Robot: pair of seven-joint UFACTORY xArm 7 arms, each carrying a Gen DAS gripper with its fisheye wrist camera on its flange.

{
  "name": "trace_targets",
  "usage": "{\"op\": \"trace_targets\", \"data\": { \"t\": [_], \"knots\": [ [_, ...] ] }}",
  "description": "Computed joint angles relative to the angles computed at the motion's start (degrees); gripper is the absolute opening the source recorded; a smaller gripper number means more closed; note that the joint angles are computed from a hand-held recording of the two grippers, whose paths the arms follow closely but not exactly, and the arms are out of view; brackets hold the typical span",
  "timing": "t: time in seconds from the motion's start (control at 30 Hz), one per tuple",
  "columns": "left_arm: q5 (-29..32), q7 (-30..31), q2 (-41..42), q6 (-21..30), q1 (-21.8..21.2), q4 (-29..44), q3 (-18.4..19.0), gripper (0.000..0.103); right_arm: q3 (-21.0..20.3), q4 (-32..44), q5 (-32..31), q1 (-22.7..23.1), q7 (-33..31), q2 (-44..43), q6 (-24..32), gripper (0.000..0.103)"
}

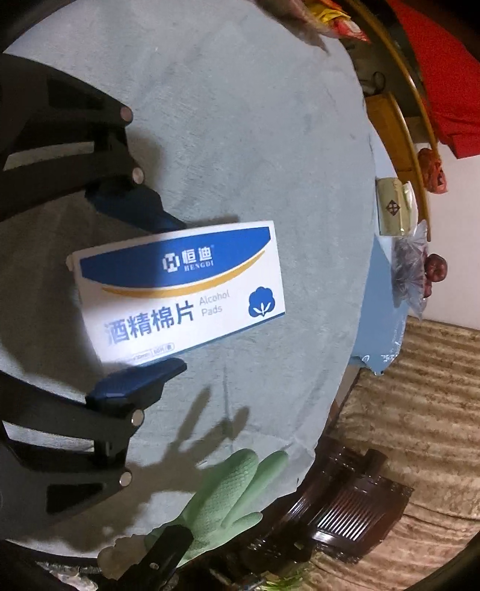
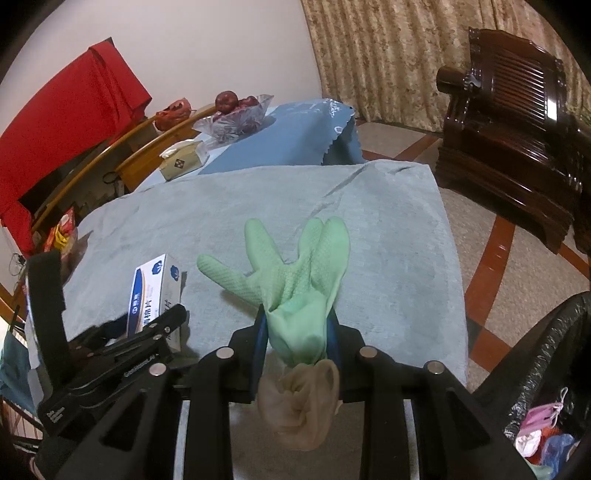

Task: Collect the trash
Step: 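Grasp the white-and-blue cotton-pad box with the left tool while the right tool holds the glove, then carry the box and glove over the bin and release both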

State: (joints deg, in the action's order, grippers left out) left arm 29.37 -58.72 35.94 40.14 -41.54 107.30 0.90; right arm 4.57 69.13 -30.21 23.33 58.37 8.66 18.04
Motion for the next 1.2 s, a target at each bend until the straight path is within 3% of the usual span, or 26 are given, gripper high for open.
{"op": "trace_targets", "data": {
  "t": [0.27,0.67,1.2],
  "knots": [
    [5.39,-5.21,-4.94,-2.60,-1.65,-5.50,1.14,0.058,0.51,-0.50,-1.42,0.09,0.81,-1.82,0.64,0.029],
    [11.97,-10.19,-15.00,-3.60,-1.56,-14.28,-3.00,0.057,3.58,-4.99,-3.51,-1.79,3.37,-8.57,1.03,0.029],
    [18.30,-12.35,-19.41,-0.54,-4.41,-13.37,-8.98,0.057,11.49,-18.32,1.35,-8.93,1.17,-28.39,4.22,0.029]
  ]
}}
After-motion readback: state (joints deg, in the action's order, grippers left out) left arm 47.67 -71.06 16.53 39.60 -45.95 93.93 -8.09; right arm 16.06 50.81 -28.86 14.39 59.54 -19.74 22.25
